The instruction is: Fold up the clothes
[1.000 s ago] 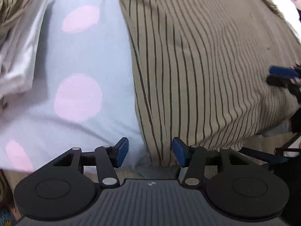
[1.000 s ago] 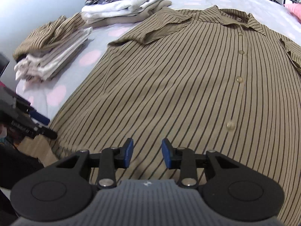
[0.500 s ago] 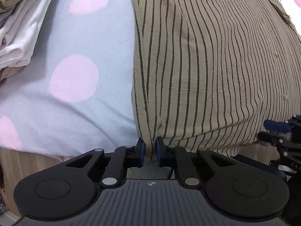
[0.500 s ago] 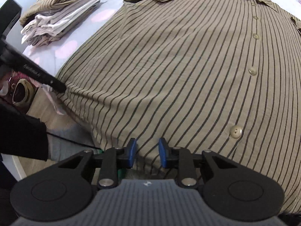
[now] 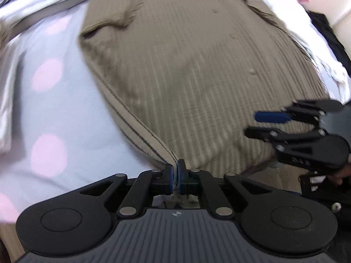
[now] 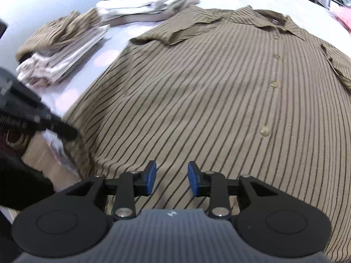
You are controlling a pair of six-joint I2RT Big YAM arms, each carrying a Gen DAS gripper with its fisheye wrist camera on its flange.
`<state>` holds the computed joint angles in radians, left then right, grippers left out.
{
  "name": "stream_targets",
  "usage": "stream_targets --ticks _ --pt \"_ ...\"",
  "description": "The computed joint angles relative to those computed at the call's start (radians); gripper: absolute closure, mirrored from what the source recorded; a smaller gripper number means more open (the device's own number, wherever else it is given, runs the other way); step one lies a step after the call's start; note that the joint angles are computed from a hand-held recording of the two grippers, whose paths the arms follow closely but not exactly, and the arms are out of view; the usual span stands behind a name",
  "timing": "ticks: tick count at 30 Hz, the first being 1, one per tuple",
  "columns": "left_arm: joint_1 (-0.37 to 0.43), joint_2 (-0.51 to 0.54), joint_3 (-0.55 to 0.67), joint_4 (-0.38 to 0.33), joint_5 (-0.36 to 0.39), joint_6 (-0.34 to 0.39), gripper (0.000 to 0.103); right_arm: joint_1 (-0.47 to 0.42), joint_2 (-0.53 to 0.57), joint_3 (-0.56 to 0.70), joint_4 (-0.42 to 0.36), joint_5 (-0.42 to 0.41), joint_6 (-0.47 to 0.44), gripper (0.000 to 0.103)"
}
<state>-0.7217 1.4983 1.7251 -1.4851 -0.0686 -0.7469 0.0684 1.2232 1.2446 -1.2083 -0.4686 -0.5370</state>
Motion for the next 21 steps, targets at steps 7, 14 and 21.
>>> stream_targets --ticks 7,14,21 --pt "0.014 0.055 0.02 0.053 0.026 0.081 0.101 0.008 0.058 0.046 -0.016 0.014 0.072 0.066" --pt "0.021 0.106 0.025 0.069 0.075 0.14 0.101 0.034 0.089 0.063 -0.015 0.095 0.106 0.046" --pt "0.022 0.053 -0.017 0.123 0.097 0.157 0.071 0.021 0.111 0.1 -0.055 0.021 0.1 0.046"
